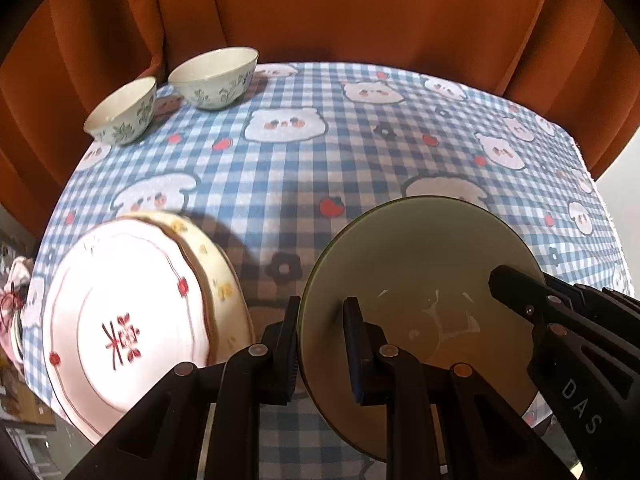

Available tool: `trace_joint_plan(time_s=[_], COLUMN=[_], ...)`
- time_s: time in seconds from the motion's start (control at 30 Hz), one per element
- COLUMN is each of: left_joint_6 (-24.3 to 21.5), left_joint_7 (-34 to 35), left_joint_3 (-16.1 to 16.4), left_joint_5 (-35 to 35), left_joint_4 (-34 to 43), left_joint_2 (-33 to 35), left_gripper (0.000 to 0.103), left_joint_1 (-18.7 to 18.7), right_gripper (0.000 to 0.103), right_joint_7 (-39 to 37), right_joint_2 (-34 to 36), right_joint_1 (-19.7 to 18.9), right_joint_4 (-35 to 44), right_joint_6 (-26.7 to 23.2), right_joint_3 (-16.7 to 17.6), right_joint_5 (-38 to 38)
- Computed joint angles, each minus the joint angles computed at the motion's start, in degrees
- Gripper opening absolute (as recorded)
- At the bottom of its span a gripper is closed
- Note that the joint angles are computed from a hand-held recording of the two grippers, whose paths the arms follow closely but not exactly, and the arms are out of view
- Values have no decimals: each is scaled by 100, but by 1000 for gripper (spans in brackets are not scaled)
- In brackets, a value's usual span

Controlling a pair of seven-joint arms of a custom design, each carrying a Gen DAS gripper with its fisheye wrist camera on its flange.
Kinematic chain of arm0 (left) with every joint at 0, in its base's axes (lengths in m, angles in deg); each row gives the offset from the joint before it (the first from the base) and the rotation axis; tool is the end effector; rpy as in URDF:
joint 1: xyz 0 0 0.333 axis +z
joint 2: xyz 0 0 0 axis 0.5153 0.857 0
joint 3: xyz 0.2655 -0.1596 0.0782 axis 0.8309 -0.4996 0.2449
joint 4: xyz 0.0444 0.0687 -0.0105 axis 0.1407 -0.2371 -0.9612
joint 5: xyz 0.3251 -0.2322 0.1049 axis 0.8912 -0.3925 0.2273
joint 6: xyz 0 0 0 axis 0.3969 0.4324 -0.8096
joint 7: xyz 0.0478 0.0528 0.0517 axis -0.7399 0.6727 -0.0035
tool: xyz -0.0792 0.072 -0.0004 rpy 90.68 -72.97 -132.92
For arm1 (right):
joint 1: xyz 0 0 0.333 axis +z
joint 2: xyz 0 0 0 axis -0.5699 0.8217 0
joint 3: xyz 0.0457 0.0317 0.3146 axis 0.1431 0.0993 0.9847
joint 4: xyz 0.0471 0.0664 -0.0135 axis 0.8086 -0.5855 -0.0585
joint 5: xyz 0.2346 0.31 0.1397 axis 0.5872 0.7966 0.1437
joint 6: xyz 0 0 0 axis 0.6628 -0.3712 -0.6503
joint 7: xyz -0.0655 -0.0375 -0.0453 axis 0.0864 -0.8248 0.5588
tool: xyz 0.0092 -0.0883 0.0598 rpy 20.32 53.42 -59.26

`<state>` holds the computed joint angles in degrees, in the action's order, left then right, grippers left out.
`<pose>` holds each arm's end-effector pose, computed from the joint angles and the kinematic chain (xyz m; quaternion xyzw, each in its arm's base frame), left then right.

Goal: Organize plates and bowls
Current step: 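Lift and carry the white bowl with both tools toward the plate stack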

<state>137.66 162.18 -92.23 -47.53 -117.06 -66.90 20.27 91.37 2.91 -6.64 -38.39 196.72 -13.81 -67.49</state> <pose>0.5733 -0.2079 0.3653 -0.5766 0.7821 -0.2108 0.1071 0.5405 0.3568 0.3911 -0.6006 0.7678 -0.1698 0.1447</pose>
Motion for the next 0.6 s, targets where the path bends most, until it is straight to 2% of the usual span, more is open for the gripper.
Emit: trace_joint_plan(time_s=[0.23, 0.47, 0.6], left_joint_6=[-231, -164, -132], left_joint_7=[-884, -1640, -2048], left_joint_3=[141, 205, 247], left_joint_5=[730, 1541, 2033], left_joint_4=[-89, -149, -141], left_joint_2=[18, -45, -39], left_gripper=[18, 19, 23], left_joint_1=[-218, -339, -421], right_gripper=[16, 16, 17], right_joint_7=[-522, -848, -906], right_joint_2=[-4, 0, -44], right_joint_1=[-143, -212, -250], right_joint_4=[-222, -368, -488], right_joint_6=[276, 505, 642], right_joint_3=[33, 17, 6], right_joint_5=[333, 494, 611])
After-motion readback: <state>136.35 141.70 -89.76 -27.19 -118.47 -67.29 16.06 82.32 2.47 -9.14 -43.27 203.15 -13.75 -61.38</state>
